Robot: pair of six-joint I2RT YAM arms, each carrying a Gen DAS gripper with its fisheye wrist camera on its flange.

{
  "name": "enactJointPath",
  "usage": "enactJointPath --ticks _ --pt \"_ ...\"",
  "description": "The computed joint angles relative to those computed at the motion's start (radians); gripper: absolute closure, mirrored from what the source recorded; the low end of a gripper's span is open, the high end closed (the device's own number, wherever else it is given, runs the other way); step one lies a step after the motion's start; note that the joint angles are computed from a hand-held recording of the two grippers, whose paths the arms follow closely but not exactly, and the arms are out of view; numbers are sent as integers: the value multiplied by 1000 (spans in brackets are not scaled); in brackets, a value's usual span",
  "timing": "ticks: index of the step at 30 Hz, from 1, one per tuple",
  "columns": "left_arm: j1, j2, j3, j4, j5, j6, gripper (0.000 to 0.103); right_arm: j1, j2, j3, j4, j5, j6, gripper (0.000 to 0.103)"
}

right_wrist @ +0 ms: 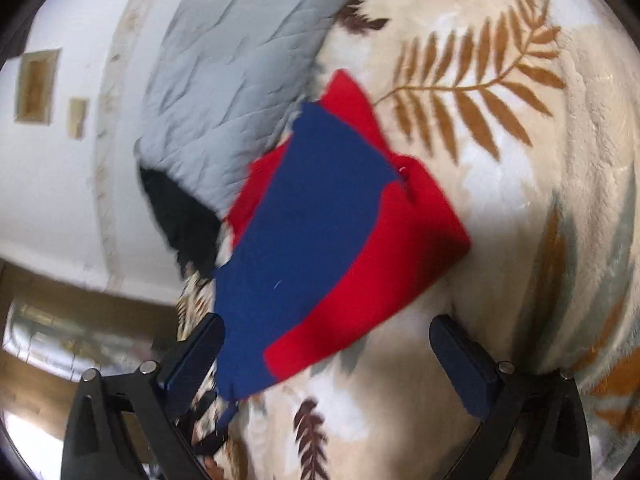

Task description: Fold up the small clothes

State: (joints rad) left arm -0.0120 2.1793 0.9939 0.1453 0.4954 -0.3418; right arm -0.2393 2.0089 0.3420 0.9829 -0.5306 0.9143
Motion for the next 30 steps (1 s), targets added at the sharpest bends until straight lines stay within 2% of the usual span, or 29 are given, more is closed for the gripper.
enactJointPath --ticks 2,5,6,7,8,10,12,15,20,25,27,28,29,30 --pt "-15 4 8 26 -24 -30 33 8 4 26 0 2 18 0" --pt "-26 41 66 2 -47 -51 33 21 26 82 -55 72 42 2" --pt "-27 41 73 -3 -54 -63 41 26 28 102 -75 108 46 9" --pt "-27 35 72 -6 -75 -64 54 22 25 116 -104 121 41 23" --pt "-37 42 100 -44 -119 -41 79 20 38 137 -122 127 41 32" --pt "-33 63 145 -93 -110 -29 86 2 102 201 -169 94 47 75" --pt "-44 53 173 -143 -131 -1 89 -37 167 249 -169 26 32 86" --pt "-50 -35 131 -142 -150 34 91 -19 51 251 -309 69 -81 92" --pt "-40 -263 -2 -119 -162 58 93 14 -240 198 -474 110 -147 93" --pt "33 -518 -254 -112 -108 169 93 36 -542 59 -621 112 -193 93" --pt "53 -524 -337 -108 -93 258 91 40 -641 -47 -642 110 -214 93" --pt "69 -473 -361 -93 -65 318 90 25 -669 -124 -628 87 -216 91" --pt "74 -414 -358 -94 -53 356 88 11 -651 -208 -571 70 -224 89" --pt "87 -317 -328 -125 -64 405 79 1 -586 -266 -502 66 -247 88"
